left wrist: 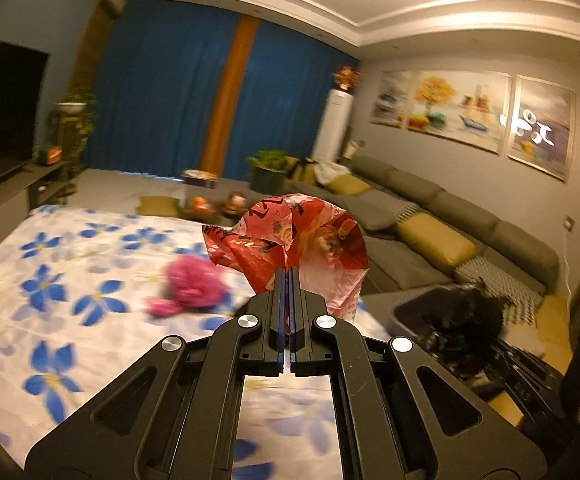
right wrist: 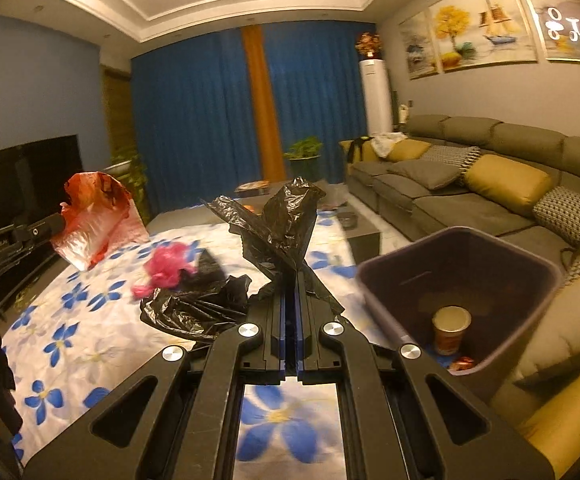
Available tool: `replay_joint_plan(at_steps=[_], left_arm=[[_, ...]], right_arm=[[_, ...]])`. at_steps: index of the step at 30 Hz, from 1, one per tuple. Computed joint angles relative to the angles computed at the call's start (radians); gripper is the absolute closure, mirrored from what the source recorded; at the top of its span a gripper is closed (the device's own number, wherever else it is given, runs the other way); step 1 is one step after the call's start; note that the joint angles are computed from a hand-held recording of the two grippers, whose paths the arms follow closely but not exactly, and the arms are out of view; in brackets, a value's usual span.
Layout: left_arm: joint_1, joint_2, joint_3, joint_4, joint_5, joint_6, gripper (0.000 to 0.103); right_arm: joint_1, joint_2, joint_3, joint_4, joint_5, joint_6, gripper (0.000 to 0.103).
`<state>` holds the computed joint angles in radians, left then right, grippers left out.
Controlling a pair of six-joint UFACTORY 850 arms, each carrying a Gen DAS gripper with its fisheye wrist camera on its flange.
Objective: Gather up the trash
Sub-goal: 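Carry the snack bag and black bag in both tools over the grey bin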
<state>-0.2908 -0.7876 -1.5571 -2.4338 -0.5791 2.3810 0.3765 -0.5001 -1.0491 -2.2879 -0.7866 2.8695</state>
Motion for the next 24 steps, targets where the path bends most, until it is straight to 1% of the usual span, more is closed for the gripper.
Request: replay_joint_plan(at_steps=[7, 17, 22, 24], left_arm=[[-0.095, -0.058, -0.094, 0.126, 0.038, -0.068, 0.103], [-0.175, -0.140, -0.226, 0.259, 0.072, -0.146, 0.103], [-0.197, -0.206, -0.329, 0.395, 0.078, -0.279, 0.103], [-0.205, -0.239, -0.379, 0.466, 0.065, -0.349, 0.103]], right_arm=[[-0.045, 0.035, 0.058, 0.071, -0.041, 0.001, 0.099], [-0.103, 0.062, 0.106, 0.135, -0.084, 0.012, 0.099], [-0.129, 0.058, 0.114, 0.160, -0.092, 0.010, 0.099], [-0.141, 0.050, 0.106, 0.171, -0.087, 0.010, 0.099]])
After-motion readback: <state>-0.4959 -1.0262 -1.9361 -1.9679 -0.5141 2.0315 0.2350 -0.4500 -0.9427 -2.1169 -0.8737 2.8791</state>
